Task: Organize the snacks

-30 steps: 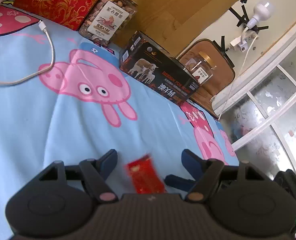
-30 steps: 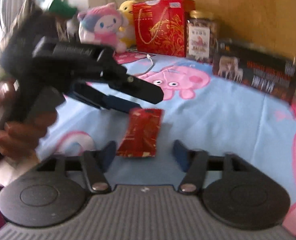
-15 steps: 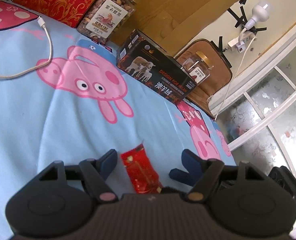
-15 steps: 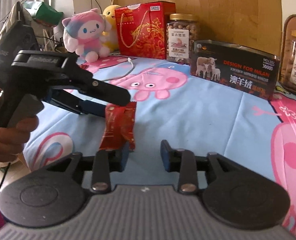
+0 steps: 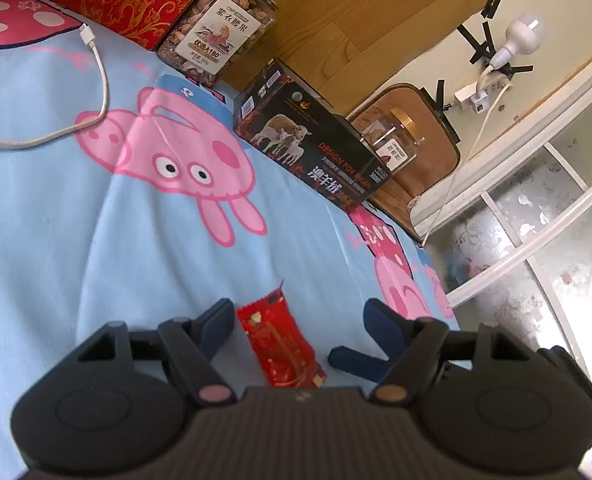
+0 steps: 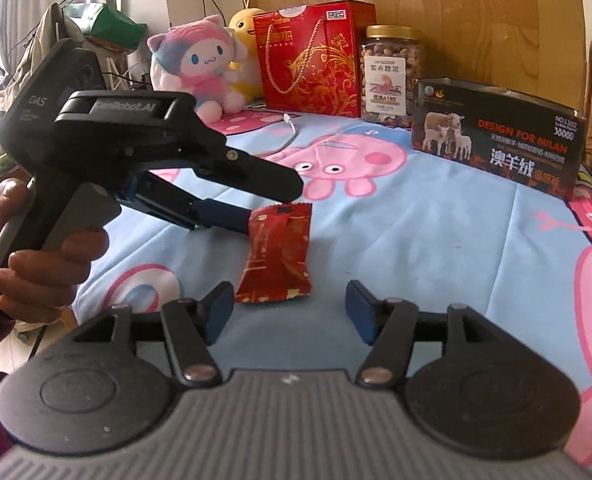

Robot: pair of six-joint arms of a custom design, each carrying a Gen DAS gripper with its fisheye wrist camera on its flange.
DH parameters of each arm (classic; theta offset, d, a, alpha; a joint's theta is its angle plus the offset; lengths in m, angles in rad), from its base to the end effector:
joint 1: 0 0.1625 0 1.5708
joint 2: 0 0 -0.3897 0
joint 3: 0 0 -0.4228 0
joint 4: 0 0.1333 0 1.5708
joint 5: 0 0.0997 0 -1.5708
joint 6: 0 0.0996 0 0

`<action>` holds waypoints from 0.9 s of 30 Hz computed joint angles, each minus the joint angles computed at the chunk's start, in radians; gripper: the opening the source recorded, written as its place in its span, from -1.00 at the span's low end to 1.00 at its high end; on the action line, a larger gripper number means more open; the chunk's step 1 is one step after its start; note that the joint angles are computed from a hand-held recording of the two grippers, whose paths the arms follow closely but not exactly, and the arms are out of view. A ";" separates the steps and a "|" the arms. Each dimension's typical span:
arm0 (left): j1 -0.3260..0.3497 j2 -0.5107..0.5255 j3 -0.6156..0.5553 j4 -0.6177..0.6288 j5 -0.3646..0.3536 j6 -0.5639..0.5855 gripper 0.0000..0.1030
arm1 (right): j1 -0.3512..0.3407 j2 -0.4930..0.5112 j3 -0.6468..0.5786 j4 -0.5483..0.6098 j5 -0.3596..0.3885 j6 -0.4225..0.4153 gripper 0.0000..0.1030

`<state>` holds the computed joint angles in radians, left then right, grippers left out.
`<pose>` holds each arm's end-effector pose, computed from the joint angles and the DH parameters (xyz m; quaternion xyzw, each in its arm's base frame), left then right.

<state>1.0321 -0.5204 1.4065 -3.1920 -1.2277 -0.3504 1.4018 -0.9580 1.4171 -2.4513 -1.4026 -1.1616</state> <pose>-0.2377 -0.7228 0.0261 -0.0254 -0.9212 0.3882 0.0084 0.0243 -0.7491 0.2451 0.4794 -0.8485 0.2147 0.0640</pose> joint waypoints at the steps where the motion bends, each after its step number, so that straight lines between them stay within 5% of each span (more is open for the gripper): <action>1: 0.001 0.000 0.001 -0.002 -0.002 -0.001 0.43 | 0.001 0.000 0.003 -0.005 0.000 -0.001 0.25; 27: 0.004 -0.006 0.015 -0.021 -0.017 -0.012 0.43 | 0.002 0.009 0.000 -0.025 0.001 0.007 0.26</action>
